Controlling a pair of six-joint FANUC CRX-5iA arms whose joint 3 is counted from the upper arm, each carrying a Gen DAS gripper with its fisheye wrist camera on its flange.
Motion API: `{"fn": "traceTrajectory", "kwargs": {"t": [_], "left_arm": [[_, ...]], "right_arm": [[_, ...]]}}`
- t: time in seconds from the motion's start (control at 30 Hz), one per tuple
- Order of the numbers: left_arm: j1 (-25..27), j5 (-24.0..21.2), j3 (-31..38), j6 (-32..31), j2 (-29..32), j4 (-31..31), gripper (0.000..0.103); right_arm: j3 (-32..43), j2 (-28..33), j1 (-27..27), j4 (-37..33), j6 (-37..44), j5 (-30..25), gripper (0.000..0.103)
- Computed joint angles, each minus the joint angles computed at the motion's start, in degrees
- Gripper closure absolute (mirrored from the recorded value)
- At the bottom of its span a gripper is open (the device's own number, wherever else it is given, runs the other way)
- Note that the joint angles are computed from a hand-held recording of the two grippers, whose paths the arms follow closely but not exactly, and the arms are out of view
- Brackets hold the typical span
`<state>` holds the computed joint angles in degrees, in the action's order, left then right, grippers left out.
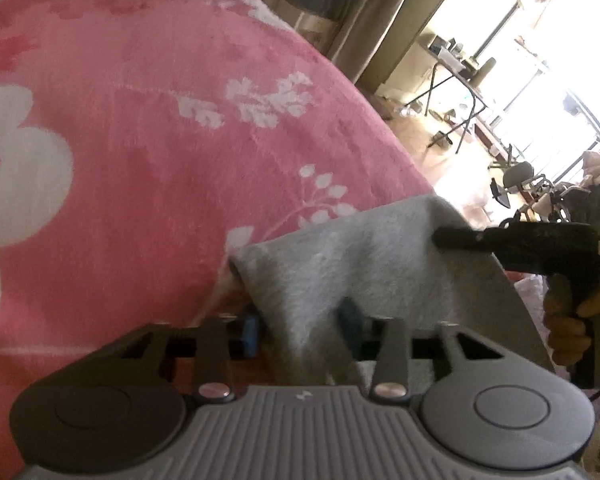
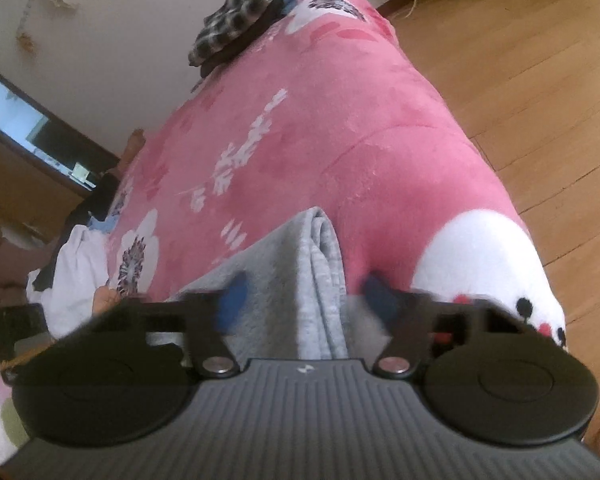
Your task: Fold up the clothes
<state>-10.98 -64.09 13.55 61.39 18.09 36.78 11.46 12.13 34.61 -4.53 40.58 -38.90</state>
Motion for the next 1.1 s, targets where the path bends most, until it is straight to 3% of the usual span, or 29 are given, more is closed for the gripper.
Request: {"fn": "traceTrajectory", "kwargs": {"t": [0.03, 0.1, 0.37, 0.5, 0.67, 0.87, 1.1], "left_arm": [[0.11, 0.90, -0.86, 0.00, -0.61, 0.64, 0.085], [0.57, 2.49, -2.93, -0.56, -1.93, 2.94, 0.089], [1.39, 6.70, -12.17, -12.11, -11.25, 14.29, 0.092], [2.22, 5.02, -16.27, -19.26, -16.76, 20.19, 0.092], [2.95, 0.81, -21.74, -27.47, -23.82, 26.09, 0.092], [3.09, -6.71, -29.05, -37.70, -32.55, 28.20, 0.092], [2.70, -15.54, -35.57, -45.48, -39.74, 21.03, 0.092]], "right_arm": [[0.44, 0.35, 0.15, 0.65, -0.54, -0.70, 0.080], [-0.04, 0.08, 0.77, 2.53, -1.96, 0.03, 0.091], [-7.78, -7.75, 3.86, 10.47, -7.15, 7.00, 0.092], [-12.85, -13.79, 6.28, 15.51, -10.58, 9.35, 0.093], [-19.83, -23.40, 11.29, 23.97, -15.95, 8.32, 0.093], [-28.17, -34.29, 21.86, 38.66, -28.93, 0.15, 0.093], [-40.09, -43.58, 41.03, 55.72, -50.12, -15.70, 0.093]]}}
